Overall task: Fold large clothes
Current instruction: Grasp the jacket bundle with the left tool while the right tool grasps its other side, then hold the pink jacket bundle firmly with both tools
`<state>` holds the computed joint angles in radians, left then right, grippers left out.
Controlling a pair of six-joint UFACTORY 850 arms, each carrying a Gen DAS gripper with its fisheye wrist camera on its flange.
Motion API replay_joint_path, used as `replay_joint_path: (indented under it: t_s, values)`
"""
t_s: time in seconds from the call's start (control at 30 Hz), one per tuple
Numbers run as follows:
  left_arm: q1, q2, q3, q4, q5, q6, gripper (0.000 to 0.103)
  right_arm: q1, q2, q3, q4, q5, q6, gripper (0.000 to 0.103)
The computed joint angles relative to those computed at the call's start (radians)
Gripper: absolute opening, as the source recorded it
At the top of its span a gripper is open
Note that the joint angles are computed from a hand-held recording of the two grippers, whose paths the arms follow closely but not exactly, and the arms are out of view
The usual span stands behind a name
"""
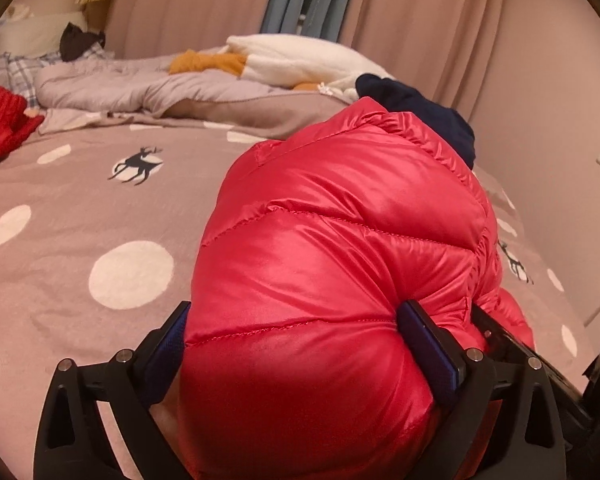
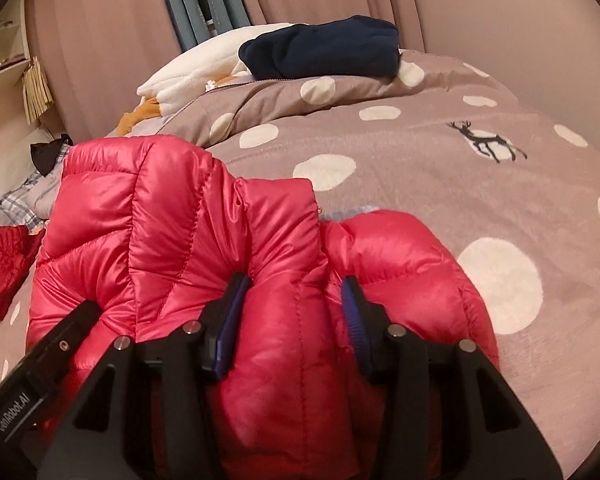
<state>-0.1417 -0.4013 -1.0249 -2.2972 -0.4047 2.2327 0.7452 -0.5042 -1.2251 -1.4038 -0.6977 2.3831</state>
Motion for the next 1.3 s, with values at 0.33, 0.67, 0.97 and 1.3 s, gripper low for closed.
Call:
replay_joint_path:
  t_s: [0.33,0.67,0.97,1.3]
  values:
    - [-0.010,0.006,0.024,-0.148,-0.029,0.138,0.099,-0.001,-0.003,-0.001,0.003,0.002,-0.001,0.045]
    - [-0.012,0.003,0.028,-0.185,-0.040,0.172,0.099,-0.004,-0.007,-0.009,0.030,-0.005,-0.041,0.045]
    - [-0.004,-0.007,0.021,-0.165,-0.051,0.150,0.100,-0.004,0.000,0.006,-0.012,0.008,0.014,0.046]
    - [-0.001,-0.008,0.019,-0.162,-0.054,0.143,0.101,-0.003,-0.002,-0.001,-0.001,0.001,0.002,0.050]
